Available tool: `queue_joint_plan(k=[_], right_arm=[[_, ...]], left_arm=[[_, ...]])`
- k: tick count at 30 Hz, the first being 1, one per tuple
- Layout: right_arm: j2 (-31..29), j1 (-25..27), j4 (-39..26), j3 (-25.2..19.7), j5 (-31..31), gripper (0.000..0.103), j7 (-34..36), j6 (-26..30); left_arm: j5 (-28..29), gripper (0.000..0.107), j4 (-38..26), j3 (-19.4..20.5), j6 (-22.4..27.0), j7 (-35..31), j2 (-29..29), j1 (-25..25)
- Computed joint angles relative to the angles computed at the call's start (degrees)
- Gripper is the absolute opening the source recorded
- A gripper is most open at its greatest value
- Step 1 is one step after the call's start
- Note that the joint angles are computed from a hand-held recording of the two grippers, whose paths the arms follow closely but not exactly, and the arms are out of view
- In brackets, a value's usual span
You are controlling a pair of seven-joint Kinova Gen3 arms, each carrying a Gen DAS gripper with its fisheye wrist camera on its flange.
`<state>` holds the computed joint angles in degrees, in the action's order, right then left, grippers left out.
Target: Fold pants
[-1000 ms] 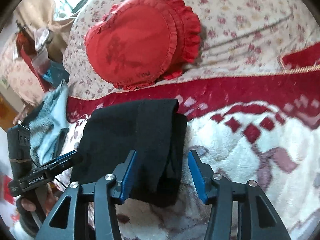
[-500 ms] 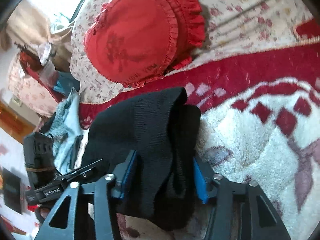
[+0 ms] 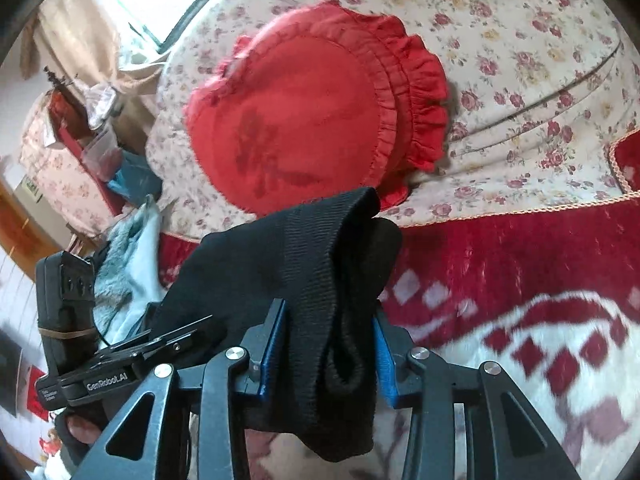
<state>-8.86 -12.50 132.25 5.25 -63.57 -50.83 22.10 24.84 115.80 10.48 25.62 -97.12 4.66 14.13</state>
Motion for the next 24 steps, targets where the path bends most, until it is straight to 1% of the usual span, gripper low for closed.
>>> queue_joint_plan(k=[1,2,3,4,5,6,7,8,10,11,12,13,14,15,16,17,18,19,20,21,22,24], right_arm=[[1.4,0.2,-0.5,-0.1,1.1,0.039,-0.8,-0.3],[3.5,1.2,-1.1,-1.3,2.8,0.040,-1.8,-0.7],[5.1,2.7,-1.1,-3.0,3.5,0.040,-1.9,-1.3],[5.6,3.1,-0.7,-3.6,3.3,0.042,-1.4,-2.0],[5.4,3.2,-0.1,-3.2,2.2,0.043,-0.3,-2.1],[5.1,3.9,0.2,-3.1,1.5,0.043,0.2,-1.3],[4.9,5.7,0.1,-3.9,1.8,0.043,-0.2,-0.1],[4.5,8.1,-0.1,-5.9,3.0,0.043,-1.6,0.5],[2.6,12.6,-0.1,-11.2,7.5,0.043,-6.2,-0.4],[1.6,14.9,-0.3,-13.8,9.8,0.043,-8.5,-0.5],[0.4,17.4,-0.6,-16.5,12.1,0.043,-10.9,-0.3],[-1.7,19.2,-0.7,-18.7,14.2,0.043,-13.2,0.0],[-3.1,20.0,-1.2,-19.9,16.2,0.043,-15.5,0.4],[-4.5,19.7,-1.5,-20.2,18.1,0.043,-17.6,0.5],[-5.8,18.4,-2.0,-19.8,20.0,0.043,-19.2,0.9],[-6.5,17.4,-2.4,-19.7,21.7,0.043,-20.6,1.2],[-6.8,17.3,-3.1,-20.5,24.0,0.043,-22.7,1.6],[-6.9,18.0,-3.8,-22.1,26.1,0.043,-24.6,2.1],[-6.9,17.7,-4.1,-22.8,27.5,0.043,-25.7,2.0],[-6.8,17.6,-4.3,-23.8,29.0,0.043,-27.1,1.6],[-6.4,18.3,-4.5,-25.9,30.9,0.043,-29.3,0.9],[-5.3,21.2,-5.2,-30.6,35.4,0.043,-34.0,0.6]], left_arm=[[-1.5,0.065,-0.4,-0.5,0.0,1.4,1.3,0.8],[-2.1,0.066,-0.6,-0.6,-0.3,1.8,2.5,1.0],[-1.8,0.068,0.0,0.4,-1.5,1.3,3.0,0.3],[-0.6,0.070,0.8,1.0,-2.7,-0.1,2.9,-0.3],[0.1,0.072,1.4,1.1,-3.5,-1.0,2.7,-0.3],[0.3,0.072,1.6,2.2,-3.8,-1.4,2.7,-1.4],[0.0,0.072,1.6,3.6,-3.9,-0.8,2.7,-2.7],[-1.3,0.072,1.4,4.4,-3.6,0.8,2.7,-3.4],[-5.8,0.072,1.3,6.8,-3.5,5.4,2.2,-4.8],[-8.0,0.072,1.2,6.7,-3.4,7.7,1.8,-4.2],[-10.1,0.072,1.3,5.7,-3.3,10.1,1.2,-2.8],[-12.2,0.072,1.4,5.8,-3.3,12.4,0.7,-2.4],[-14.3,0.072,1.7,6.7,-3.4,14.7,0.1,-2.9],[-16.4,0.072,1.9,6.5,-3.4,17.1,-0.6,-2.3],[-18.6,0.072,2.4,5.3,-3.5,19.4,-1.5,-0.7],[-20.9,0.072,2.9,3.0,-3.8,21.7,-2.4,1.9],[-23.2,0.072,3.4,0.8,-4.1,24.1,-3.2,4.6],[-25.6,0.072,3.9,-0.3,-4.4,26.3,-4.0,6.3],[-27.9,0.072,4.4,-0.4,-4.6,28.6,-4.9,6.9],[-30.2,0.072,5.2,0.5,-4.9,30.9,-6.0,6.5],[-32.4,0.072,5.7,1.6,-5.0,33.2,-6.6,6.0],[-35.2,0.072,6.2,2.1,-4.8,36.2,-6.9,6.3]])
